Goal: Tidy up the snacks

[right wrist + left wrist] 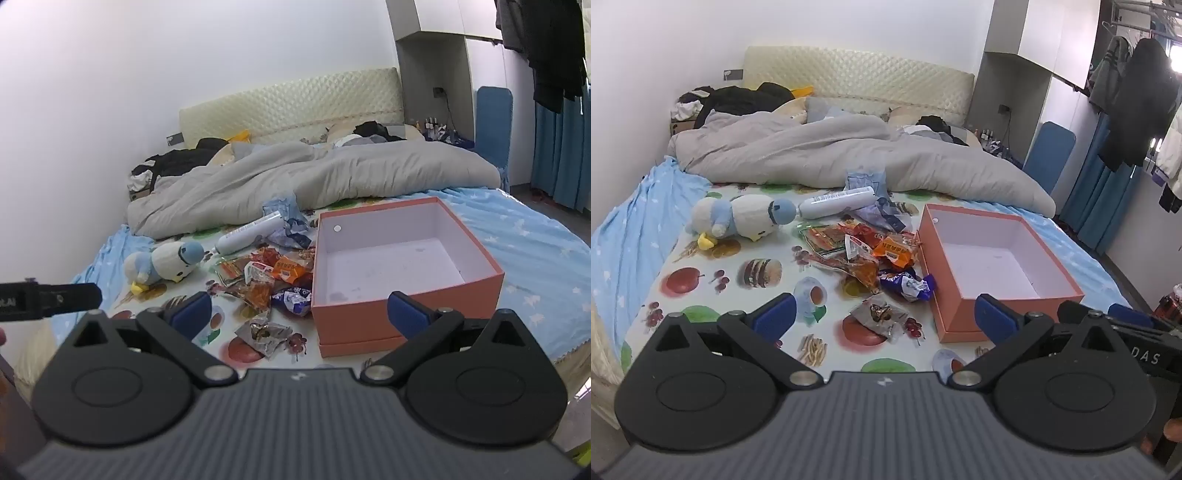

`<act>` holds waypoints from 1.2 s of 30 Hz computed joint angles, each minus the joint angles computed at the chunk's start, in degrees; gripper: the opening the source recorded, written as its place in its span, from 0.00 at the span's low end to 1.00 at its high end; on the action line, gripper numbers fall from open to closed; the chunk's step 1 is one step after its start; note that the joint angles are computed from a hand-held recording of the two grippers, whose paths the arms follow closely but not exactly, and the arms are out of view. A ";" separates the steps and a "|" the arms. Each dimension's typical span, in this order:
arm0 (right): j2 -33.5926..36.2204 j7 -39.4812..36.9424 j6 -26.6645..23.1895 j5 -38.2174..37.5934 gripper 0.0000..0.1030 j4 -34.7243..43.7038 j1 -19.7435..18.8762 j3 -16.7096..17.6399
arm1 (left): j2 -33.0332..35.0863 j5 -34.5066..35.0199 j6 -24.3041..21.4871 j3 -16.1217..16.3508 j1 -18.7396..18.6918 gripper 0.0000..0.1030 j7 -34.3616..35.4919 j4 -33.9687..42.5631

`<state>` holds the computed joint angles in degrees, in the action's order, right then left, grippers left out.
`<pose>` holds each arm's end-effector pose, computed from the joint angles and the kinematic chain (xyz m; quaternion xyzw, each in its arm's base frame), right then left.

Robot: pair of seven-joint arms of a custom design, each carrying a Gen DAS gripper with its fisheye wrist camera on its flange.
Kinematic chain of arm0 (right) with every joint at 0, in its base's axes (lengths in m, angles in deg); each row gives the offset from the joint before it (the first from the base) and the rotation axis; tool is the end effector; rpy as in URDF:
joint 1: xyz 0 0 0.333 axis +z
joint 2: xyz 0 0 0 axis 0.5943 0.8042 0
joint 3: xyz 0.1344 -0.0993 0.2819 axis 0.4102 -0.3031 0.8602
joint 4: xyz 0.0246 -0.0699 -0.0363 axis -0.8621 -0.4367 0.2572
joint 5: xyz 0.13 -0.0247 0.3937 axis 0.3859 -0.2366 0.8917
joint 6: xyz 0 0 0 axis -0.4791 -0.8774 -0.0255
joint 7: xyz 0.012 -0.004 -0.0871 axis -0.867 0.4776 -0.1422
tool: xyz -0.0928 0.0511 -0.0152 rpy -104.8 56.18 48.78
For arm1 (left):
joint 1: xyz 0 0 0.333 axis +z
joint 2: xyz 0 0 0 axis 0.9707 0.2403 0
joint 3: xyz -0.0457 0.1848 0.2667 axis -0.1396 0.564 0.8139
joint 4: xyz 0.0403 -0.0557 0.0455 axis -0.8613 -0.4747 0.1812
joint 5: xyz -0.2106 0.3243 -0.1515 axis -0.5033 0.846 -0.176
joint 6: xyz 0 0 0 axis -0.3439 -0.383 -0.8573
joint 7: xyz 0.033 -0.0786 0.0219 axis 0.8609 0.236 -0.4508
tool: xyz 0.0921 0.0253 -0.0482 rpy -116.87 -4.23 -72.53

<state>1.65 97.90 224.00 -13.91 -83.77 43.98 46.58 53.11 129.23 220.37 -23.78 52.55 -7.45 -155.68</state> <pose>0.7516 0.2363 0.5120 -0.7028 0.5014 -0.1974 0.4645 0.6368 -0.3413 0.5381 -0.7374 0.4903 -0.3257 0.3314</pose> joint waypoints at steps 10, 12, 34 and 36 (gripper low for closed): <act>-0.96 0.39 -0.98 -1.01 1.00 -1.34 0.92 -1.63 | -0.59 1.75 0.79 -0.30 0.00 1.00 -1.80 -0.81; -1.08 1.21 -0.37 -1.93 1.00 -1.81 1.84 -2.40 | -0.04 1.99 0.88 -0.14 0.01 1.00 -2.02 -0.26; 1.54 5.35 -1.20 -7.64 1.00 -0.63 3.21 -4.12 | 4.13 -0.63 10.00 3.42 1.87 1.00 -0.03 1.57; 1.47 4.92 -1.31 -7.71 1.00 -0.86 3.03 -3.74 | 4.11 -0.69 10.03 3.70 1.67 1.00 0.12 1.42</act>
<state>3.12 102.82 222.69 -21.62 -84.63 47.01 42.84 57.22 128.54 230.40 -20.08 54.22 -7.34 -154.26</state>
